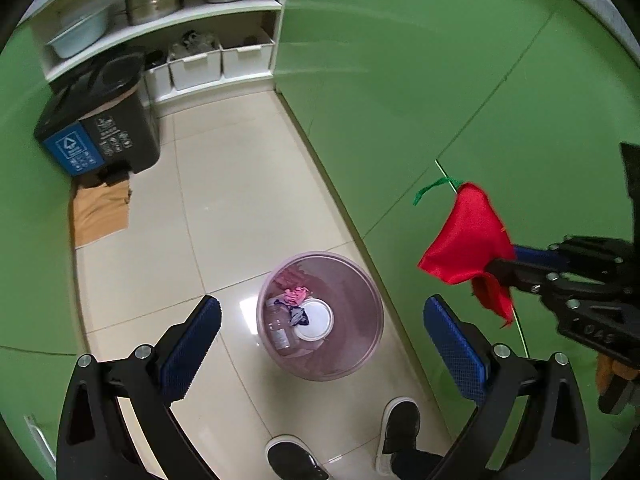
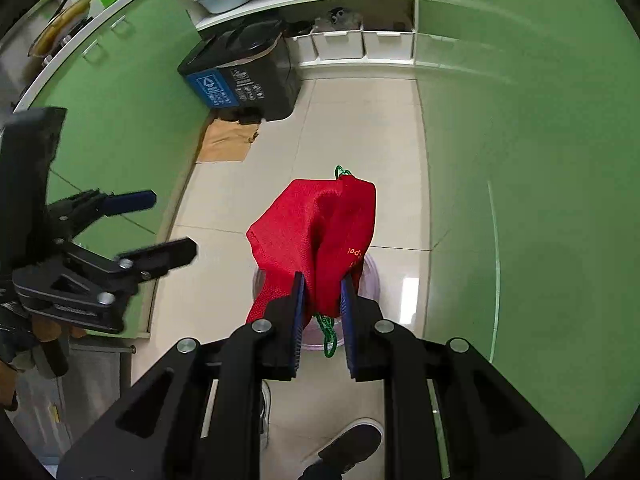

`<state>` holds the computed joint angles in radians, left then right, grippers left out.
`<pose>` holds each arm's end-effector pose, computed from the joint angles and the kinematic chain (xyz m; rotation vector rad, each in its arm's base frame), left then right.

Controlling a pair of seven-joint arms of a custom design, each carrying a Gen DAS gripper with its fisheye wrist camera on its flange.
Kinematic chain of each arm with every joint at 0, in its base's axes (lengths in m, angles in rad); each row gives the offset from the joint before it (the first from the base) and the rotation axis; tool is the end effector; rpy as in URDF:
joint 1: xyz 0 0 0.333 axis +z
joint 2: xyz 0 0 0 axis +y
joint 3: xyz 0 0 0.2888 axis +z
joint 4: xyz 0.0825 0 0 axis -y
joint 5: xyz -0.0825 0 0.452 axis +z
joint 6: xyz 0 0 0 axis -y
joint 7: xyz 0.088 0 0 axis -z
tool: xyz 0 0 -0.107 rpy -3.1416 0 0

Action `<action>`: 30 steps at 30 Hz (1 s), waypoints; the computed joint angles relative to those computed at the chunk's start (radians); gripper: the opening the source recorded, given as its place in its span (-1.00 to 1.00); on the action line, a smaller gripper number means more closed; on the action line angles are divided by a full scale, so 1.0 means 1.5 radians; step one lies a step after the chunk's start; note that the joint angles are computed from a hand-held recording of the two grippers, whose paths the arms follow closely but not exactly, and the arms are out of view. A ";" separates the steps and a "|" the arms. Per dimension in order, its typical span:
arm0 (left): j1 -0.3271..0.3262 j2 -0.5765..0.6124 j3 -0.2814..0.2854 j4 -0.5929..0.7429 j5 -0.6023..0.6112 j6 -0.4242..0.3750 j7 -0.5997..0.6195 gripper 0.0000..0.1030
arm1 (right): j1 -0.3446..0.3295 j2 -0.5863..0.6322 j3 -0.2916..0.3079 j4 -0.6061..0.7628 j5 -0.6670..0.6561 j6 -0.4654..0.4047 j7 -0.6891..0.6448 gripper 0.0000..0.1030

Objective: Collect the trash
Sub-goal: 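Open both tools to drop the bag and wrapper into the wastebasket, then raise both tools back toward the mat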

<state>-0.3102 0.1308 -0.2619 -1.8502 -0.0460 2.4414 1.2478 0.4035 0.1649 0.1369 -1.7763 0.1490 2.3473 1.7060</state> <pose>0.5853 -0.3705 0.4502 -1.8697 2.3121 -0.6986 0.6038 0.3601 0.4553 -2.1948 1.5913 -0.0586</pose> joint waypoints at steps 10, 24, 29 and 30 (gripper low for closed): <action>0.020 -0.071 0.013 -0.069 -0.004 0.031 -0.039 0.89 | 0.015 0.064 0.008 0.061 0.006 -0.009 -0.019 0.23; 0.018 -0.085 0.008 -0.056 -0.011 -0.003 -0.034 0.89 | 0.026 0.017 -0.002 0.041 -0.067 -0.035 0.073 0.94; 0.011 -0.115 0.004 -0.019 -0.017 -0.063 -0.026 0.89 | 0.024 -0.037 0.001 0.060 -0.063 -0.091 0.100 0.94; 0.009 -0.119 0.003 -0.006 -0.019 -0.079 -0.025 0.89 | 0.023 -0.052 0.001 0.070 -0.063 -0.109 0.106 0.94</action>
<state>-0.2960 -0.0478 -0.2575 -1.8594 -0.0740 2.3229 1.2101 0.4386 0.0868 0.1382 -1.6719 0.0544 2.1839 1.8644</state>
